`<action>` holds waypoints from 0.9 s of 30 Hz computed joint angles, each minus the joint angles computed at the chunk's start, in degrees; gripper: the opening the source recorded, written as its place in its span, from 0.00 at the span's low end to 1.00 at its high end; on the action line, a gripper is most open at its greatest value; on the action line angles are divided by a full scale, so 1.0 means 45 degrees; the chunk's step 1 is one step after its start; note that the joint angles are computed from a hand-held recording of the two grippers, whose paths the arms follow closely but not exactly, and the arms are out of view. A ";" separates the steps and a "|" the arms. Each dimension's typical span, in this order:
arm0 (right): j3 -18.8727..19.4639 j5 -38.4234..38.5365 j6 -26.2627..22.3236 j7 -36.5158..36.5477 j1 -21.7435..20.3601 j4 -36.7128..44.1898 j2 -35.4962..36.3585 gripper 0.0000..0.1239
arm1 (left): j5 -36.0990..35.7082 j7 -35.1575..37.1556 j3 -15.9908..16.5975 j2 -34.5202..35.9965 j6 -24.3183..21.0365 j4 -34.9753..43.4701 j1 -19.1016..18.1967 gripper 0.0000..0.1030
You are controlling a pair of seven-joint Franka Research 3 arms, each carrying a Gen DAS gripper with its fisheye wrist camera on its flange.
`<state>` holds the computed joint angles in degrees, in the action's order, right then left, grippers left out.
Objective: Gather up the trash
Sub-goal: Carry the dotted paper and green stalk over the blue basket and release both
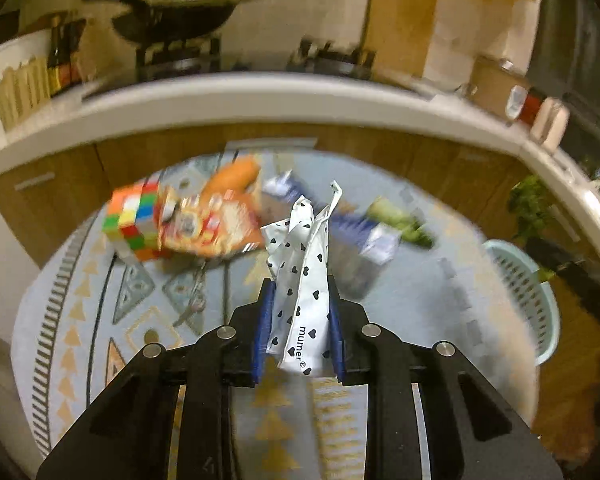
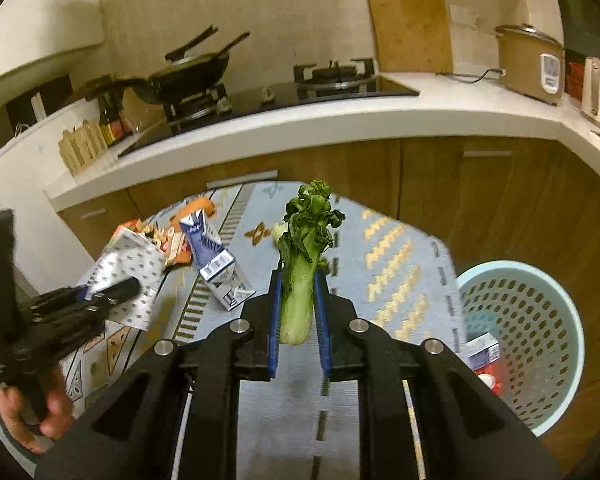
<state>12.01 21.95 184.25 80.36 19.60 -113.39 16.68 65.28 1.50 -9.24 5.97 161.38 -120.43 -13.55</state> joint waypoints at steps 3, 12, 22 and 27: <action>0.0053 0.0135 0.0331 -0.0030 -0.0242 -0.0393 -0.0428 0.11 | 0.0847 -0.0392 -0.0123 -0.0076 0.0095 0.0609 -0.0224 0.22; -0.3882 -0.0188 0.0862 0.1233 0.2350 -0.1787 -0.1477 0.11 | -0.0857 0.3078 -0.0406 0.3001 -0.0008 0.4874 -0.1492 0.22; -0.3810 -0.0066 -0.1328 0.2780 0.0252 -0.1546 -0.0886 0.11 | -0.5191 0.9555 -0.1661 0.8177 -0.0713 1.0853 -0.2444 0.22; -0.2448 0.0648 -0.1545 0.2558 -0.1511 -0.1682 -0.0627 0.11 | -0.7022 1.2149 -0.2274 1.0645 -0.1965 1.3916 -0.3023 0.23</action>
<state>0.99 24.87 177.30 91.87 12.80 -120.95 13.85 33.68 56.17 -19.47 53.87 152.53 -57.81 -27.16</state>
